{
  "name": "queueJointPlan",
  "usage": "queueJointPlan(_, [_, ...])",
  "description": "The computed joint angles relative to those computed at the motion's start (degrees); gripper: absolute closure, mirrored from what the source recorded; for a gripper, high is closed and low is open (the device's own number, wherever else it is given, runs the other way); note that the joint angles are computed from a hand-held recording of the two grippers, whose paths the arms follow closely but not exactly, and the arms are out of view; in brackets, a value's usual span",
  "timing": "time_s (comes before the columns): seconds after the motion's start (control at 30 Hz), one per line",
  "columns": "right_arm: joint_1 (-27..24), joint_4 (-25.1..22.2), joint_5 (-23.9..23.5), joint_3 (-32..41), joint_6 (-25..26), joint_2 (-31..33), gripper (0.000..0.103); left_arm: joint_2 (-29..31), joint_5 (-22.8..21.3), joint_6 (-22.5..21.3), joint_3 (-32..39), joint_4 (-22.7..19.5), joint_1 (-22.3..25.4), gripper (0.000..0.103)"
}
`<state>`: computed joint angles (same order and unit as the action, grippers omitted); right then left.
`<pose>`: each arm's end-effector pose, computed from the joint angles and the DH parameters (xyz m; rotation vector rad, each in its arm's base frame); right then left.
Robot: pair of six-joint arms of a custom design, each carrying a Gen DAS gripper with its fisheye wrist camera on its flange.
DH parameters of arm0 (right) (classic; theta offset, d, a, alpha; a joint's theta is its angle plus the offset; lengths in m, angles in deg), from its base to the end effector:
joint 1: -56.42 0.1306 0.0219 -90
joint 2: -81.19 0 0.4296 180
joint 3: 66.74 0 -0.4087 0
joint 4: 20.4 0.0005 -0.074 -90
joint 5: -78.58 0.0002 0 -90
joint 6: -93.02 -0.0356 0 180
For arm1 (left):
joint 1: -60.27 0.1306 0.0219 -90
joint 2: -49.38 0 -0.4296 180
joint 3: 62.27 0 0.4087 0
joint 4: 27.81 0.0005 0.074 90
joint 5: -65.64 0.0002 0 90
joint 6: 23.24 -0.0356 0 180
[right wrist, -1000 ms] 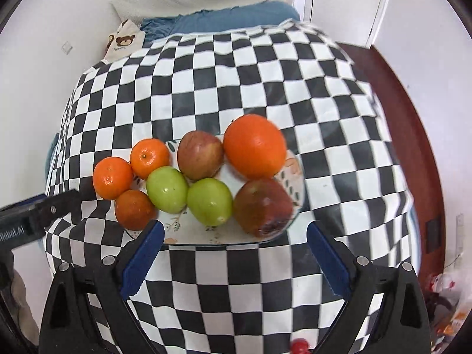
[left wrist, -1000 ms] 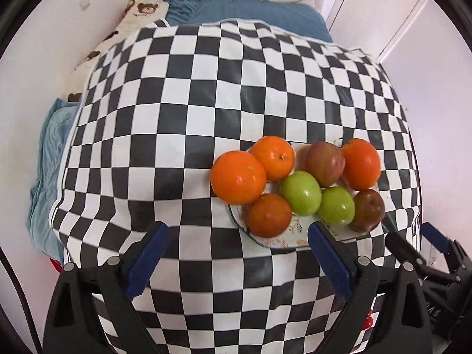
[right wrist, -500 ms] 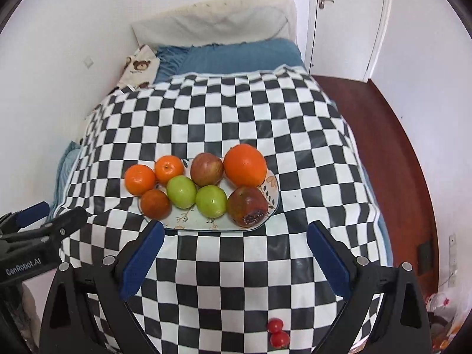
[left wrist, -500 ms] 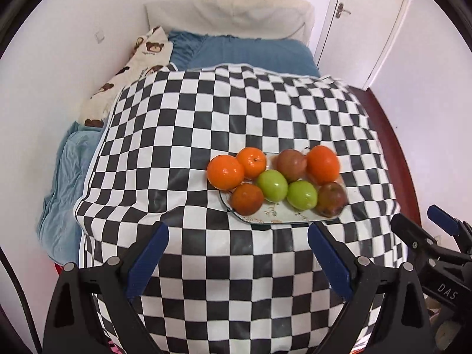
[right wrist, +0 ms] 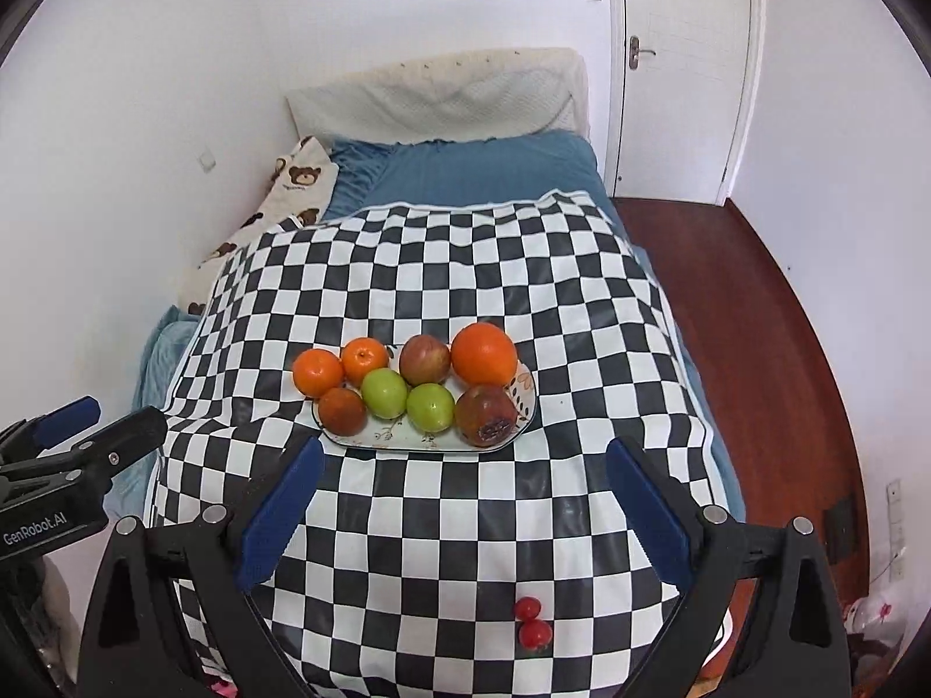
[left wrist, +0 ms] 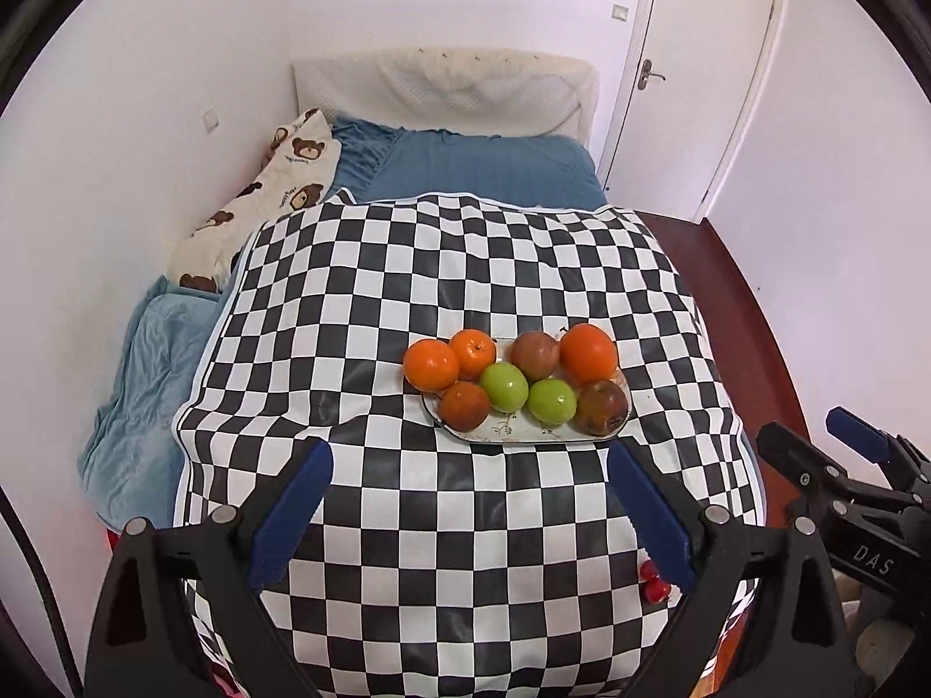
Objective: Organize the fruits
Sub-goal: 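Move the right tool toward the two red cherries on the cloth, then grasp one red cherry with the right tool while the left tool grasps the other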
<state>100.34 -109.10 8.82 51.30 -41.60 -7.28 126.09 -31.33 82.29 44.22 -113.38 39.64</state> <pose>0.3323 0.3022 0.6474 0.1283 2.5506 0.1148 0.3188 -0.1159 0.6612 0.0653 2.5356 -0.0954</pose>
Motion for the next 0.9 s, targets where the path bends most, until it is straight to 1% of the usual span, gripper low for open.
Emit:
queueJointPlan(0.1, [0.7,-0.7,1.3,0.4,-0.1,-0.4,0.004,-0.8,-0.8,0.3,-0.2,-0.2,-0.7,0.006])
queueJointPlan(0.2, [1.0,-0.7,1.1,0.2,-0.4,-1.0,0.004,-1.0,-1.2,0.7,-0.5,-0.5,-1.2,0.006])
queueJointPlan(0.37, [0.1,1.0,-1.1,-3.0,-1.6,-2.9,0.004,-0.5,-1.5,2.4,-1.5,-1.5,-2.3,0.006])
queueJointPlan(0.43, [-1.1,2.7,-3.6,-6.3,-2.5,-4.6,0.004,-0.1,-2.0,2.8,-2.3,-2.0,-3.2,0.0])
queueJointPlan(0.57, [-4.1,5.0,-10.2,-15.2,-4.8,-8.2,0.004,0.9,-4.1,3.6,-5.6,-2.3,-6.5,0.0])
queueJointPlan(0.67, [-6.2,7.8,-16.3,-24.1,-6.6,-11.3,0.005,2.4,-4.9,4.2,-8.4,-3.2,-9.0,0.0])
queueJointPlan(0.73, [-7.5,9.5,-21.4,-30.8,-7.7,-13.0,0.019,3.7,-4.6,4.3,-10.1,-4.2,-10.4,0.0])
queueJointPlan(0.77, [-7.7,10.2,-22.9,-32.6,-7.9,-13.4,0.031,4.4,-4.1,4.5,-10.9,-4.5,-11.0,0.0])
queueJointPlan(0.83, [-8.2,11.8,-25.7,-37.2,-8.7,-14.4,0.033,5.7,-2.8,4.7,-12.8,-4.8,-12.1,0.0])
queueJointPlan(0.9, [-8.4,14.2,-28.3,-41.1,-9.3,-15.3,0.039,6.8,-2.6,5.1,-14.1,-5.2,-13.0,0.0])
